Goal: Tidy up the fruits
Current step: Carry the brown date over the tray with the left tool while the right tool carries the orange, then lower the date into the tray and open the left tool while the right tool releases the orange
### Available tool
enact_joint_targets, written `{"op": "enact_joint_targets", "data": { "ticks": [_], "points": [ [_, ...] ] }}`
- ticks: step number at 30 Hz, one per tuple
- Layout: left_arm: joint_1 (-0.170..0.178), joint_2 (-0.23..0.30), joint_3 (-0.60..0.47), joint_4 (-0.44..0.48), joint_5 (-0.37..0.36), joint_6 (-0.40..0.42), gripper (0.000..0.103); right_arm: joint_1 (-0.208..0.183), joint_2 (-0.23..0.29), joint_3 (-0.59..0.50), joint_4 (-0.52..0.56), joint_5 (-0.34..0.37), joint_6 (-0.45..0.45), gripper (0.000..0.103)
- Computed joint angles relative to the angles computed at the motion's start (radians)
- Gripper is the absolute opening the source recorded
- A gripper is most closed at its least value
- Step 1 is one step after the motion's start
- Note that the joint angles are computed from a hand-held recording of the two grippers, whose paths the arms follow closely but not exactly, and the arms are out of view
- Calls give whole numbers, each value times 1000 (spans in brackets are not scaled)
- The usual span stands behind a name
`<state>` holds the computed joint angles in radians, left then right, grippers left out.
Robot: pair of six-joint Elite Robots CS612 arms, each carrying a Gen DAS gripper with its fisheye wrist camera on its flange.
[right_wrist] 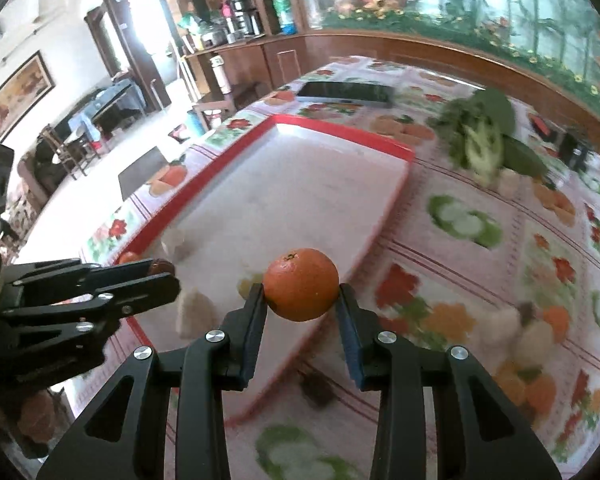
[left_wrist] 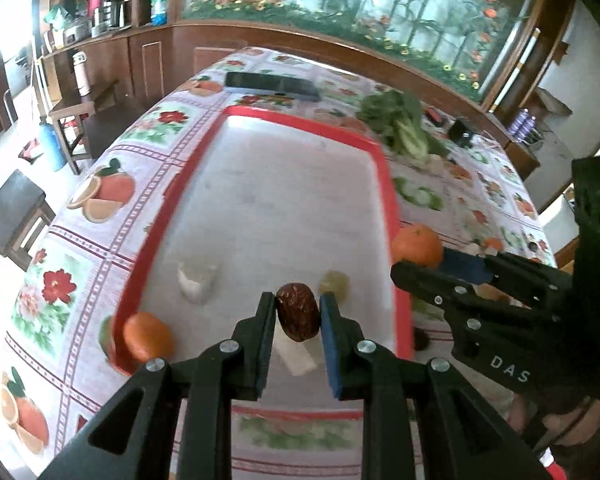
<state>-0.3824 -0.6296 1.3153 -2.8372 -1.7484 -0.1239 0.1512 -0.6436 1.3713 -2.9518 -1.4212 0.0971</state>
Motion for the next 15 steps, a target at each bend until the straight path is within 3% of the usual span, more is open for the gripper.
{"op": "enact_joint_targets", "data": {
  "ticks": [4,10,15],
  "points": [
    [7,25,-40,23,-7,-7,25,9,36,-65,35,-18,-16,34],
    [0,62,-99,62,1,17,25,-2,76,-136,111,2,44,34],
    [-3,83,-135,84,20,28,25,4,92,-169,150,-45,14,34]
  ]
}}
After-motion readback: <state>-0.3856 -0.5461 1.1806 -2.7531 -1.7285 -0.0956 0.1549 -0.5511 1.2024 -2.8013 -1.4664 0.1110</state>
